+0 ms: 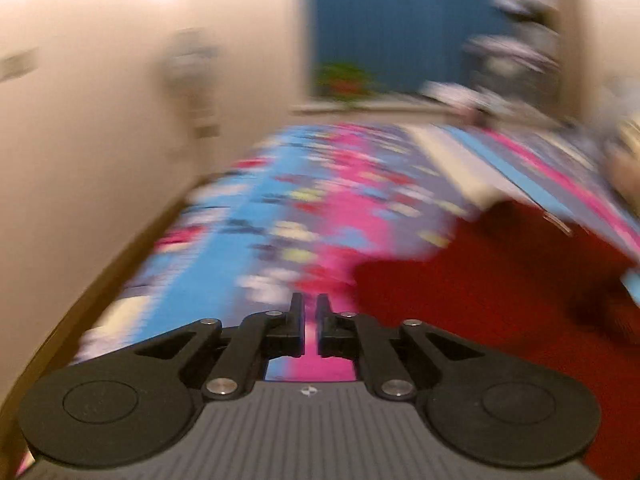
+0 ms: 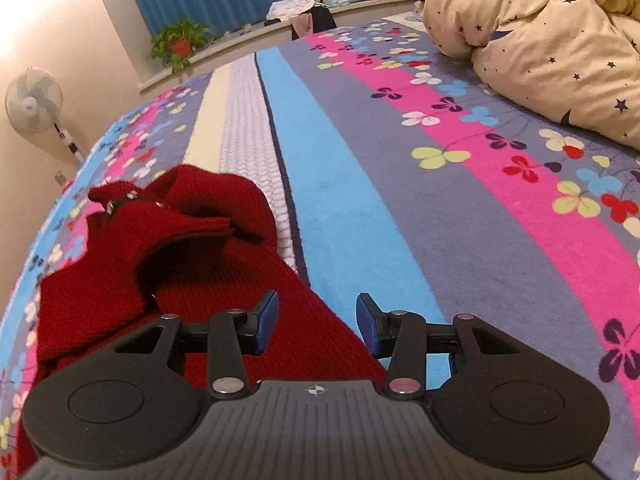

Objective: Fold small clothes

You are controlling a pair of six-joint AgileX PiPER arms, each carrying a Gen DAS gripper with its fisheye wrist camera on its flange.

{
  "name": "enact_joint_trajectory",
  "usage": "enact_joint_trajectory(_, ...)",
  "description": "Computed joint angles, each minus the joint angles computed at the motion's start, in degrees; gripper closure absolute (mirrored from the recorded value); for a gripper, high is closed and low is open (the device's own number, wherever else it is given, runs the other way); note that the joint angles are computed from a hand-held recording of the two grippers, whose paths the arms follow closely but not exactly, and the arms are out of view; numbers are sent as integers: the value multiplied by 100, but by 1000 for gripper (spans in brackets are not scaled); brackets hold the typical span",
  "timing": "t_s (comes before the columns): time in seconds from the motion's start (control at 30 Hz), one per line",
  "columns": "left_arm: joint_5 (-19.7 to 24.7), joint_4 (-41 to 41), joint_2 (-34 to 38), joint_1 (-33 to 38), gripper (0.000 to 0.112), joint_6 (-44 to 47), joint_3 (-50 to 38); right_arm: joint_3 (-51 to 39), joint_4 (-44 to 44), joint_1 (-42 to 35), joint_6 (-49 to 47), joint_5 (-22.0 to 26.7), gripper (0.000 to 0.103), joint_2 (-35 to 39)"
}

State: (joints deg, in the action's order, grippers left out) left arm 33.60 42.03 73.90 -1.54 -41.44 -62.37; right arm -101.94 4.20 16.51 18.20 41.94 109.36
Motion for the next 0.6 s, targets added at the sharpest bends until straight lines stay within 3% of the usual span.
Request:
enact_joint_trajectory(0.03,-155,-60,84,-311,100,73,50,-36,-25,23,67,50,57,43)
enact_joint_trajectory(0.1,-439,-156,482,-948,78,104,-131,-103,7,54,155,162,57,135)
enact_joint_trajectory(0.17,-545,324,991,-1534,61,-448,-486,-137,82,74,131,230,57,201)
enact_joint_trajectory(0.23,-503,878,1594,-2059,48,-956,-959,-160,178,104,63,305,57,271)
enact_joint_trajectory(0.27,-395,1041,1939,-2265,32,-1017,-1278,-214,244,102,9,385,57,333)
enact_joint_trajectory(0.3,-231,1126,2373,-2430,25,-960,-1693,-277,315,89,-51,471,57,395)
enact_joint_trajectory(0.4,600,1622,3631,-2853,25,-864,-3036,-402,517,22,-252,668,58,511)
enact_joint_trajectory(0.47,837,1639,4164,-2961,27,-634,-3691,-446,537,-6,-317,721,57,556)
enact_joint_trajectory(0.53,1025,1356,4526,-2902,63,-12,-4232,-492,588,-41,-387,756,57,603)
enact_joint_trajectory(0.57,1081,1113,4587,-2812,102,306,-4387,-511,610,-46,-409,782,57,622)
enact_joint_trajectory(0.6,1024,907,4493,-2694,102,394,-4313,-526,645,-50,-438,810,57,637)
